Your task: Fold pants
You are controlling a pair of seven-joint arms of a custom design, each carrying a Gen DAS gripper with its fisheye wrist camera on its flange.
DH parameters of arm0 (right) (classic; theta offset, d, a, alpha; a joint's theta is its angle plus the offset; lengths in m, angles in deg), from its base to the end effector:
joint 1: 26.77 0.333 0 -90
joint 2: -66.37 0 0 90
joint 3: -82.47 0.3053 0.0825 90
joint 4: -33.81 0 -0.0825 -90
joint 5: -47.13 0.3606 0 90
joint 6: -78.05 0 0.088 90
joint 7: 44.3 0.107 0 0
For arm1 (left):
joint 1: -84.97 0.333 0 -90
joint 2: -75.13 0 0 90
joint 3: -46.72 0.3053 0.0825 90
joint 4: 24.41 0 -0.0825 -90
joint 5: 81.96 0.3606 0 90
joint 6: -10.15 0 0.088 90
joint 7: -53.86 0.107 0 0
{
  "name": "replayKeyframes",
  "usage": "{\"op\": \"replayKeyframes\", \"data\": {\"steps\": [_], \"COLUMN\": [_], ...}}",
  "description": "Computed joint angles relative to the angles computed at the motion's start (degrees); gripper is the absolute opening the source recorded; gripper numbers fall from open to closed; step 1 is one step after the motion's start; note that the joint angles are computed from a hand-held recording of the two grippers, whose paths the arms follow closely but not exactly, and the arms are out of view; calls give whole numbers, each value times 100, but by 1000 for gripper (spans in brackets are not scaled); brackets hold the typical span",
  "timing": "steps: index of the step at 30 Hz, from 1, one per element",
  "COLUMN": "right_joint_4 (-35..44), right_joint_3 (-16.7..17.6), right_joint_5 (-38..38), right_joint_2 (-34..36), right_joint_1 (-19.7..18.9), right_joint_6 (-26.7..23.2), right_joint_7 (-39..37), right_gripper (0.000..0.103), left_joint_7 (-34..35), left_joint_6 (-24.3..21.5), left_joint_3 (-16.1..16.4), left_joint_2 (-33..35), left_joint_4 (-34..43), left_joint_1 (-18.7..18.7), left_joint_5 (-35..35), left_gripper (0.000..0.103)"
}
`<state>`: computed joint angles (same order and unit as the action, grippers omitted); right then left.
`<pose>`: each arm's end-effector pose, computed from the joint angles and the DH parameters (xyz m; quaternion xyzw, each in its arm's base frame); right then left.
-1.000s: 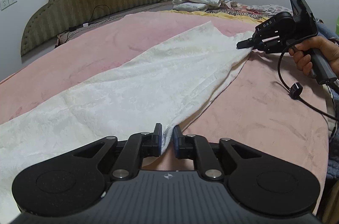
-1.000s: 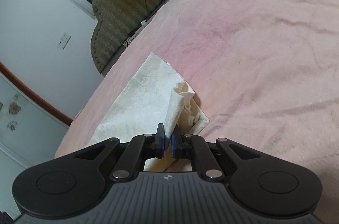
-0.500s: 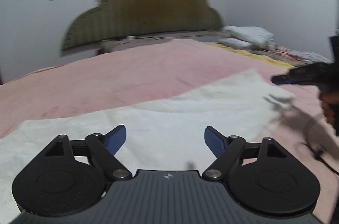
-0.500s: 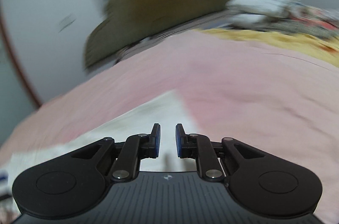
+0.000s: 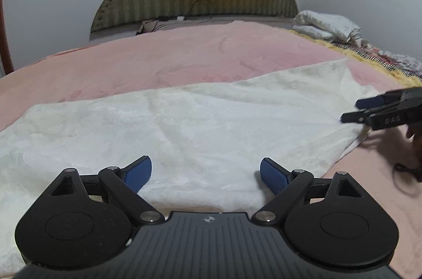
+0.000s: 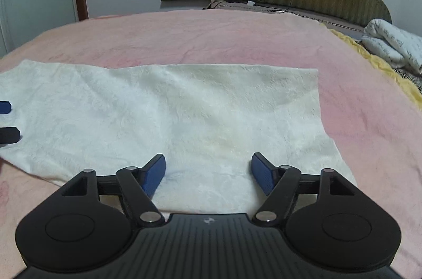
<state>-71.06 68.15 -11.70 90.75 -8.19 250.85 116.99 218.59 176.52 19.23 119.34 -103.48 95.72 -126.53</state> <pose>0.6377 0.1289 0.3692 -0.6010 0.6829 -0.3147 0.2711 0.7438 -0.0720 0.3614 -0.3973 0.7833 -0.4219 0.2251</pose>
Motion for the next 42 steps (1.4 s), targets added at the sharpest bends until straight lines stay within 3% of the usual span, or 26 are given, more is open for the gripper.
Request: {"op": "replayKeyframes", "data": {"steps": [2,6,9,12,16,18,20,21,23,24,26,27,29,30,31,32,33,34,35,38,40,42], "right_joint_4": [16,83,61,86,300,503,762,965,1424,1583,1504,1508,1705,1650,1484,1200,906,690,484,-10,-261,-466], "right_joint_3": [-511,-273,-146,-102,-76,191,932,1295,1497,1352,1150,851,-144,-442,-539,-439,-200,-132,-24,849,680,86], "right_joint_5": [-767,-878,-928,-1052,-1291,-823,552,1069,1604,1677,2053,2109,1386,1080,781,455,220,388,599,1568,983,159], "right_joint_2": [54,22,12,3,21,128,353,520,830,948,983,953,970,937,811,602,421,346,260,-7,-190,-412], "right_joint_1": [389,276,70,19,71,-285,-986,-1303,-1485,-1406,-1406,-1169,-245,41,132,23,-286,-428,-521,-1049,-825,-317], "right_joint_6": [225,-155,61,58,-347,-175,-166,-284,-781,-938,-545,-627,-1597,-1845,-1775,-1385,-676,-35,290,133,-14,-93], "right_joint_7": [924,994,1145,1246,1461,1053,-540,-1297,-2062,-2063,-2037,-1779,-770,-384,-5,404,649,498,210,-1590,-1814,-1024], "right_gripper": [76,86,88,89,89,89,89,89,89,89,89,89,89,89,89,89,89,89,89,89,92,100], "left_joint_7": [462,1169,562,311,-512,-783,-980,-1053,-1149,-1183,-1221,-1238,-1271,-1289,-1302,-1318,-1346,-1358,-1367,-1379,-1386,-1394], "left_joint_6": [263,1173,1221,1181,750,560,418,369,324,323,331,337,334,325,326,326,314,312,311,315,316,319], "left_joint_3": [-350,-741,-4,-13,522,570,543,527,484,465,426,414,392,387,381,381,395,393,390,374,366,364], "left_joint_2": [22,308,317,349,352,369,400,412,423,422,419,421,424,424,425,424,431,438,441,448,450,451], "left_joint_4": [-73,-19,34,62,248,314,375,395,405,396,374,370,364,368,368,364,384,393,396,397,395,394], "left_joint_1": [142,87,-461,-414,-696,-686,-632,-606,-564,-551,-519,-511,-489,-482,-479,-479,-491,-490,-488,-475,-469,-468], "left_joint_5": [-182,-126,336,528,916,1061,1192,1248,1329,1362,1413,1438,1476,1494,1508,1524,1546,1560,1571,1597,1608,1618], "left_gripper": [92,96,97,103,103,103,103,103,103,103,103,103,103,103,103,103,103,103,103,103,103,103]}}
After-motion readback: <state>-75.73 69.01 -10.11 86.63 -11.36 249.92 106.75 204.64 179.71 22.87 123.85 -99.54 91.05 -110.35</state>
